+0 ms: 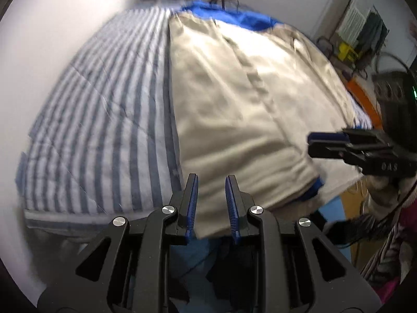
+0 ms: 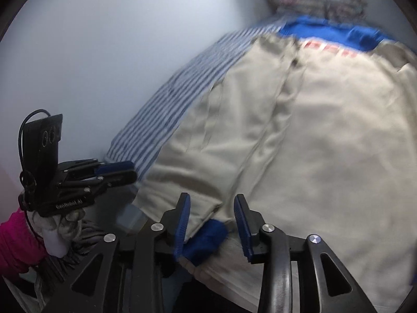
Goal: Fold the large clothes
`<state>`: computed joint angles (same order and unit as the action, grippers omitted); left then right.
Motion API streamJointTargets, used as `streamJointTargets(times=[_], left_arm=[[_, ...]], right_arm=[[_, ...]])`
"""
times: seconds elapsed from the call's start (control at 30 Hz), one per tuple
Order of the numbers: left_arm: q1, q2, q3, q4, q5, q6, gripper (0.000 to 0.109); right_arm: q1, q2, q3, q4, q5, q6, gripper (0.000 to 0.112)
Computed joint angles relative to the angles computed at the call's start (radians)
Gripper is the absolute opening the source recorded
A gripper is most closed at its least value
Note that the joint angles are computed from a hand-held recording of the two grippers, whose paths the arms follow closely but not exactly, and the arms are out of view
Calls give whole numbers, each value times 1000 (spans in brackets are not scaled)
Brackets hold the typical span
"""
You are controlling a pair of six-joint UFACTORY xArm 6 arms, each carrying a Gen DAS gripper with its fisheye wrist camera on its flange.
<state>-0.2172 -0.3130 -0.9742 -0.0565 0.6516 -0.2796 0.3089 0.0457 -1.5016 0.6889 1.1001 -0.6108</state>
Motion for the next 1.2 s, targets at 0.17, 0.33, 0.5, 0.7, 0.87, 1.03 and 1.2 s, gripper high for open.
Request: streamJointTargets(times=[0.17,0.33,0.5,0.7,0.87,1.03,1.2], left_arm=[[-19,15,-44,79,-80,-61,47],[-46,77,-139,47,-84,-8,56],[-94,153,-244,29,-74,35,56],[-159,288,-427,-3,-21,115,56],[-180,414,-596,-61,46,163,56],[-177,528,-720,-122,80,173,57],[-155,576,-735,-170,124,144,56]], right_arm=[[-59,-59,39,24,-82,5,62],[-140,-77,34,-6,-128,40,62],[-232,-55,2,-32,-164,99,62],[-357,-17,-28,-81,-188,130,65],[-460,64,-97,-110,-165,221,65],[-536,176,-209,-79,-64,282,61],[-565,238,-253,-66,8,312,55]])
